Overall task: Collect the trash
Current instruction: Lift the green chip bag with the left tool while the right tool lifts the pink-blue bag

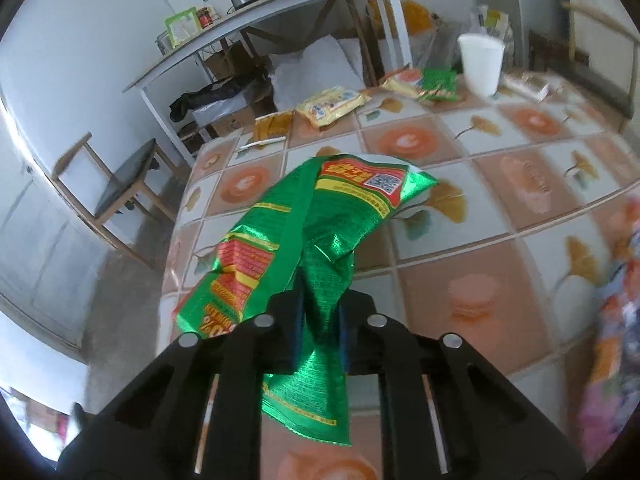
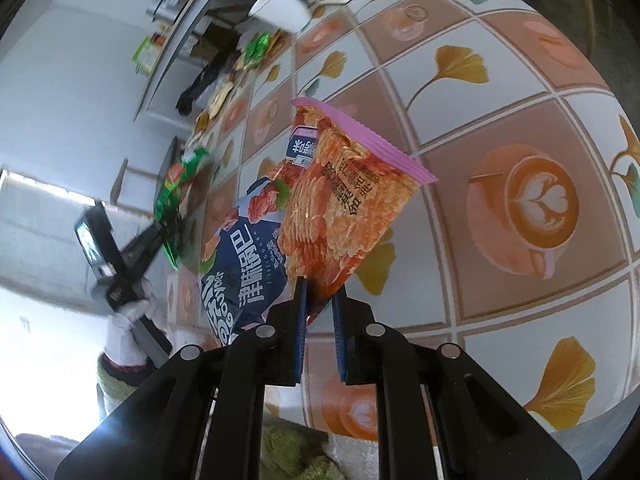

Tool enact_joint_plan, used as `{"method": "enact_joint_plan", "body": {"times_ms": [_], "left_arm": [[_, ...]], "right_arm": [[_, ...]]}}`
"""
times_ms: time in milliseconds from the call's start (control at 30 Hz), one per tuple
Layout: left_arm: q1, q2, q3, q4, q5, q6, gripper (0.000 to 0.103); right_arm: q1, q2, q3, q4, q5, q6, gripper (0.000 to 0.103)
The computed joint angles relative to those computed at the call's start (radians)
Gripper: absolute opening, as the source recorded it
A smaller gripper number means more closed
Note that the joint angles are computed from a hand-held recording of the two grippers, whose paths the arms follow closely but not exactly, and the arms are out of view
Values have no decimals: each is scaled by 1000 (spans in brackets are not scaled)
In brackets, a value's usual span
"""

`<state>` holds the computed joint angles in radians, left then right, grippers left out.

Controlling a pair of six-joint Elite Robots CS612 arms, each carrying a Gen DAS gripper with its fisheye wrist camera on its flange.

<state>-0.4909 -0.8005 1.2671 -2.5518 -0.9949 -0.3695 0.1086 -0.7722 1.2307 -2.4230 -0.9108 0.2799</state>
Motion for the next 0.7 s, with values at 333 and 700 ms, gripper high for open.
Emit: {"method": "enact_joint_plan", "body": {"times_ms": [333,700], "left_arm": [[-67,-67,112,-154,-145,74,10],[-118,-46,130,-170,-132,178,11]], "right_arm": [[7,14,-58,94,4,-100,13],[-9,20,23,-73,125,146,32]]}}
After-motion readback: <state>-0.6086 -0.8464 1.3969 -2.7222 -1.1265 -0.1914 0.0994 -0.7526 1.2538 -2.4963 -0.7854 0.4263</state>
